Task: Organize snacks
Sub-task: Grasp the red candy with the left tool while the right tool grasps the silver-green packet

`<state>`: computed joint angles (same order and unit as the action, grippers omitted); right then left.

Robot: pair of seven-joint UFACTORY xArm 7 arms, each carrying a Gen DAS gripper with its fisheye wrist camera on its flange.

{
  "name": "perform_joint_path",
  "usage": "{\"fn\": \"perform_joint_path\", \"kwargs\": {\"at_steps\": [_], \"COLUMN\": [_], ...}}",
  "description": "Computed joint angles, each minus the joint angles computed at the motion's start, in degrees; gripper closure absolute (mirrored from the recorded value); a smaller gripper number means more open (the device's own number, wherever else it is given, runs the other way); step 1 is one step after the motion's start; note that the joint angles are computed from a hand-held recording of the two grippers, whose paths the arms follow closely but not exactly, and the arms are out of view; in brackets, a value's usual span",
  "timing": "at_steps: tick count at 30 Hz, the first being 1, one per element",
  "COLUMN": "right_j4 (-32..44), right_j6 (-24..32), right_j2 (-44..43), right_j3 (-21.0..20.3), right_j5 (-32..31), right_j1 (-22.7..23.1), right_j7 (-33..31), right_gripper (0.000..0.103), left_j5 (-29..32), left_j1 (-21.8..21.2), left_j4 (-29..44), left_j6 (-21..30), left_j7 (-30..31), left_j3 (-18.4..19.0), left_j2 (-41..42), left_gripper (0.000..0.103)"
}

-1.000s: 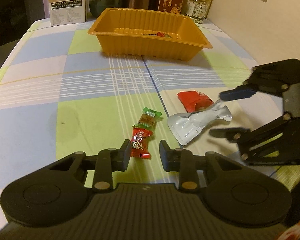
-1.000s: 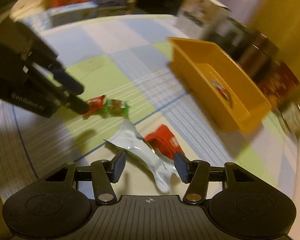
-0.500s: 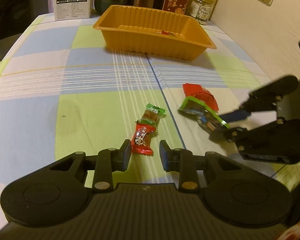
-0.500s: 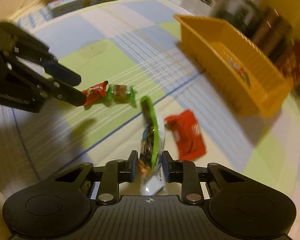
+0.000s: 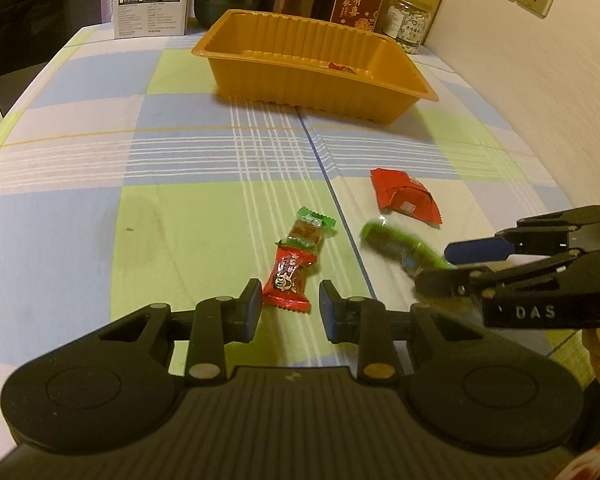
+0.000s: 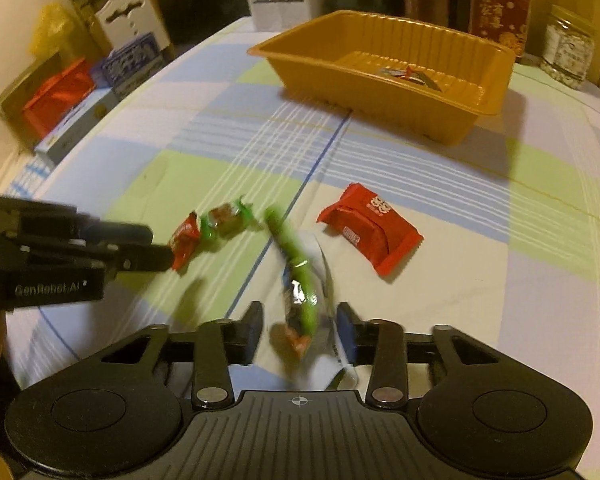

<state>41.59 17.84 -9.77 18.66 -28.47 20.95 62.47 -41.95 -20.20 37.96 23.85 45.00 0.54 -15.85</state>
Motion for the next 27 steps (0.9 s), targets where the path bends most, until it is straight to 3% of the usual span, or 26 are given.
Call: {"fn": "perform_joint_path", "kwargs": {"at_steps": [2, 10, 12, 13, 18, 27], "right_j4": [0.59, 3.31, 3.66, 3.58, 3.14, 0.53], "right_j6": [0.71, 3.26, 4.76, 4.98, 5.68, 7.3], "right_j2": [0.43, 3.85, 3.94, 3.8, 2.98, -1.45], "right_j3": [1.62, 1.19, 0.97, 0.7, 0.17, 2.3], "right_j5": [-4.96, -15.57, -17.96, -18.59, -19.25, -20.12], "right_j1": [-1.67, 0.72, 1.55, 1.92, 2.96, 2.36], "right_j7": [4.83, 9.52, 12.15, 13.24, 16.22, 28.29], "right_gripper": [0.059, 0.06, 0.068, 0.075, 0.076, 0.076], "left_j5": [0.02, -1.26, -1.88, -2.3, -3.12, -2.08], "left_j1": [0.06, -0.19, -0.28, -0.38, -0.67, -2.01], "left_j4": [-0.05, -0.03, -0.03, 0.05, 0.38, 1.13], "left_j6": [-0.21, -0.56, -0.86, -1.05, -2.32, -8.74], "left_j7": [-0.1, 1.1, 1.72, 2.14, 3.74, 6.55], "left_j3": [-0.05, 0.0, 0.02, 0.05, -0.59, -2.35], "left_j2": [0.13, 0.86, 1.04, 1.25, 2.35, 5.5], "left_gripper": [0.075, 0.075, 0.075, 0.075, 0.075, 0.075]}}
